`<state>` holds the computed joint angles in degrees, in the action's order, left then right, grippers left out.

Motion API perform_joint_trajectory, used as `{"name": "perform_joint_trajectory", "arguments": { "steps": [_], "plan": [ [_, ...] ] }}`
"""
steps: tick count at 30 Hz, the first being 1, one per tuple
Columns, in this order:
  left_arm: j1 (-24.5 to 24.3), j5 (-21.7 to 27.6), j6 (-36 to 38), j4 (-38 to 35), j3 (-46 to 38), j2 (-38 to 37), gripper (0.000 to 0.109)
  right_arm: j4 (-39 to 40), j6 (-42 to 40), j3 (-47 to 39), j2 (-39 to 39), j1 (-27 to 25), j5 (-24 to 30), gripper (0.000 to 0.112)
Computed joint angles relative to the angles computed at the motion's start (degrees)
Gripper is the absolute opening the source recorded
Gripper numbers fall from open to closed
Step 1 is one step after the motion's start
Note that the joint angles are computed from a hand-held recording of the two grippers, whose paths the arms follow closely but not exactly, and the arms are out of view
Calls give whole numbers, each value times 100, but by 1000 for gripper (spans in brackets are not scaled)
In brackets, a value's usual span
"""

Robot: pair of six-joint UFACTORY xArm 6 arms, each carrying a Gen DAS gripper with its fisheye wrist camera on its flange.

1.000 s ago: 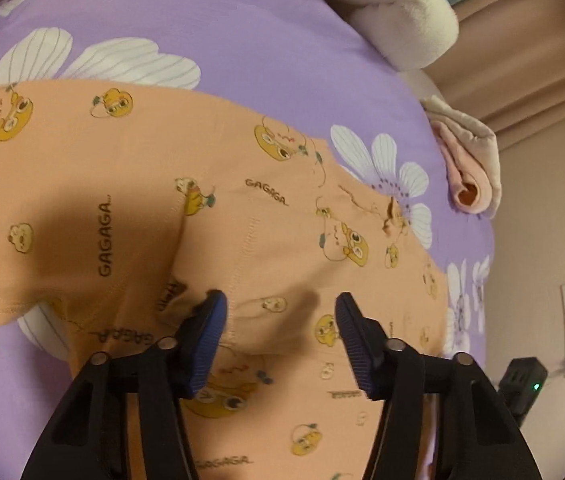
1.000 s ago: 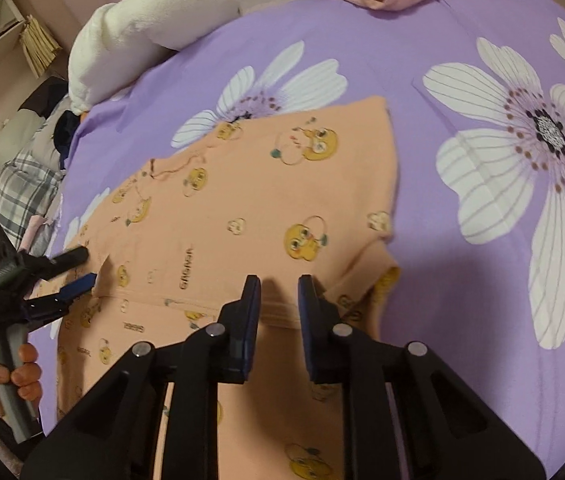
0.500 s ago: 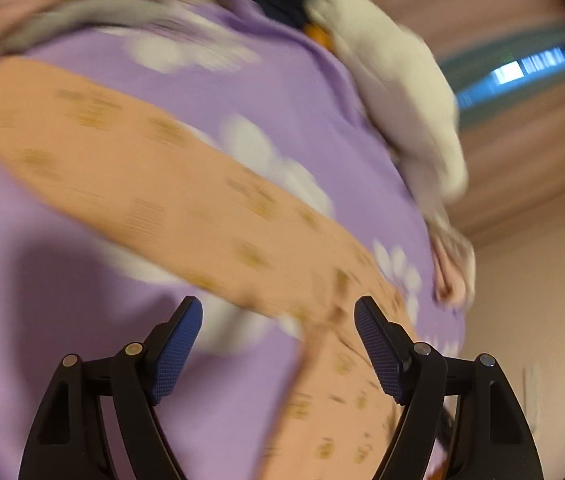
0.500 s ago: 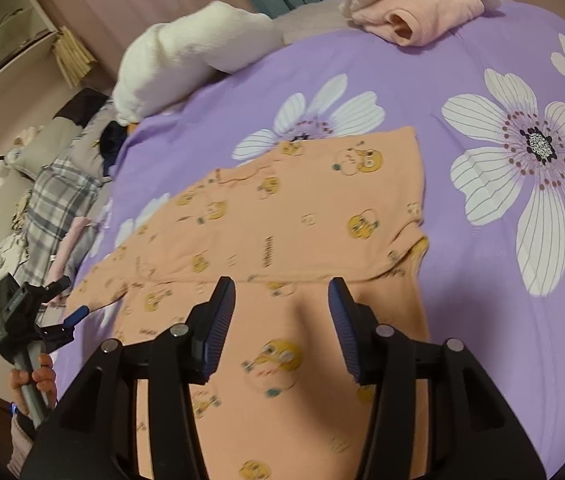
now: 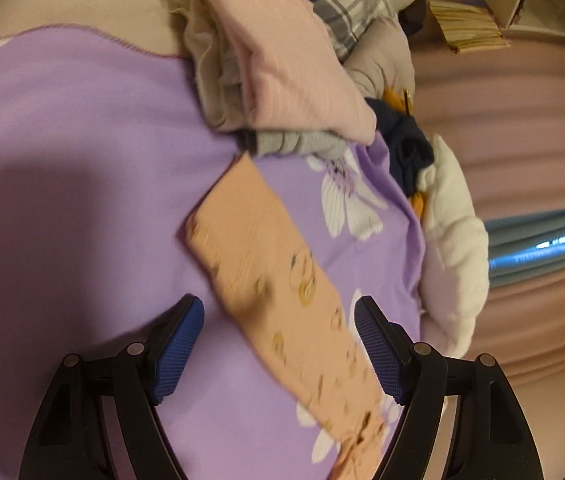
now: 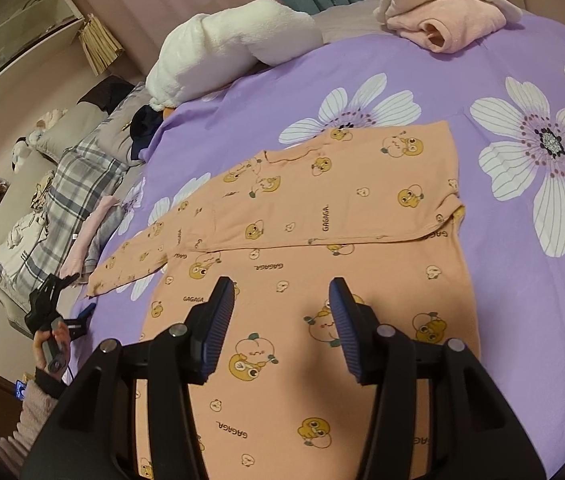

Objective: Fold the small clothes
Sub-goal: 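Grasp the cuff of the other sleeve with the left tool, then fold the held sleeve across the garment body with the left tool and release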

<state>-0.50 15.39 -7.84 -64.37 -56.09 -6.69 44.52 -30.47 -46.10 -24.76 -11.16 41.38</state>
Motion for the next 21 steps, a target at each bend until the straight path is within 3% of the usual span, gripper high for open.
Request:
{"name": "perform_joint_trajectory", "arguments": {
  "steps": [5,8,10,12,16,21],
  "plan": [
    [115,-80,-404,555,-332,380,76,-72,98,44,-71,79,-24,50],
    [152,-121,-1284,1587,-390,497,54,-156,180,64,-68,73,-45,50],
    [206,39,-1732,2166,-418,540,25,-205,217,84,-68,63,-61,50],
    [255,272,-2121,2794,-430,529,9,-186,218,103,-72,40,-58,50],
    [169,322,-2507,3650,-452,386,5,-123,184,148,-93,-6,-57,50],
    [-175,571,-2123,3987,-1178,461,4,51,57,200,-138,-60,-32,50]
  ]
}}
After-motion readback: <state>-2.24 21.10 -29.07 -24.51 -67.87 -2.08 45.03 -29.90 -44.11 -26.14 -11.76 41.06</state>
